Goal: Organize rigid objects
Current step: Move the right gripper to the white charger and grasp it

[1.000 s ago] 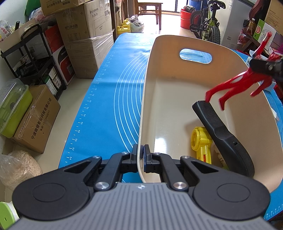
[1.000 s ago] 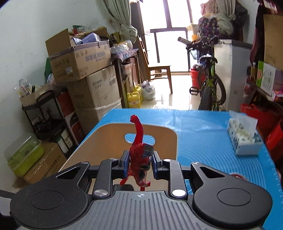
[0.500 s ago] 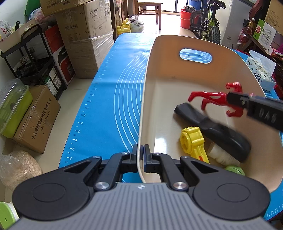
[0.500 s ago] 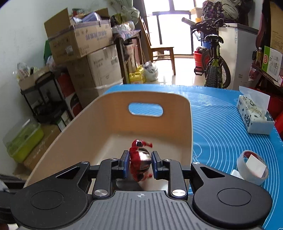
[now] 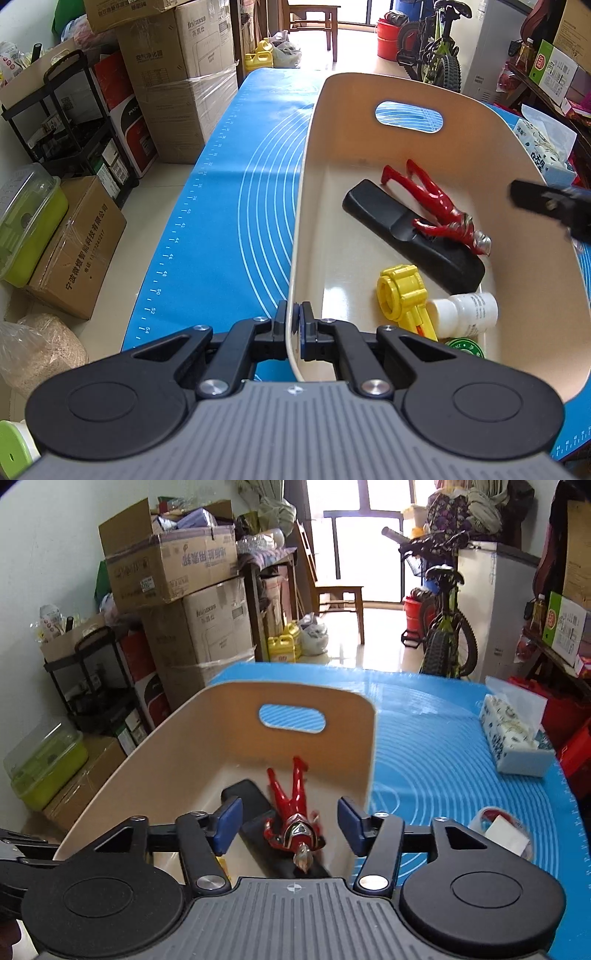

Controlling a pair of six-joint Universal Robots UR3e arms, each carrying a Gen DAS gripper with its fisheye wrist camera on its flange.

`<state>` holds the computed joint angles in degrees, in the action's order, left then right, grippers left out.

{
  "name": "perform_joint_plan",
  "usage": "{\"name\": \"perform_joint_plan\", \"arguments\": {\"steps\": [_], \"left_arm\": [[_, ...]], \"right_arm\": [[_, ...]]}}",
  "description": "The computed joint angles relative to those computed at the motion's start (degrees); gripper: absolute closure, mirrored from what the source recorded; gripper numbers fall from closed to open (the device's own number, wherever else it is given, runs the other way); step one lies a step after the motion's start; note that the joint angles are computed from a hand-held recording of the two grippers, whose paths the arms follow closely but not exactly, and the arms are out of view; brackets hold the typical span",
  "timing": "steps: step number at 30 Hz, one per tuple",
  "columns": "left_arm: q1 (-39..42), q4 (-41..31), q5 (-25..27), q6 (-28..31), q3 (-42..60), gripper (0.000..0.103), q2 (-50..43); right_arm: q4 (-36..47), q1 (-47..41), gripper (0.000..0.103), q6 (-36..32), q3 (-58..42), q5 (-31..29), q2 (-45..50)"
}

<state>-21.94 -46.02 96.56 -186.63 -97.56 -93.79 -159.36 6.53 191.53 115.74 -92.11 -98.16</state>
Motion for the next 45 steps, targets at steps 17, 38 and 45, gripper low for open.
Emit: {"name": "perform_joint_plan", "arguments": {"steps": [17, 38, 45], "left_arm": [[0.0, 0.1, 0.1, 0.1, 0.0, 0.096, 0.0], [0.3, -0.1, 0.1, 0.4, 0.1, 0.096, 0.0], [0.0, -0.5, 0.4, 0.2, 0.6, 0.096, -0.2]], "right_arm": [[-1.5, -20.5, 0.029, -9.1, 15.5, 3.2, -12.0], [-17.0, -15.4, 0.03, 1.2, 18.2, -4.9, 9.4], [-20.4, -12.3, 0.047, 3.1, 16.8, -9.8, 13.4]]}}
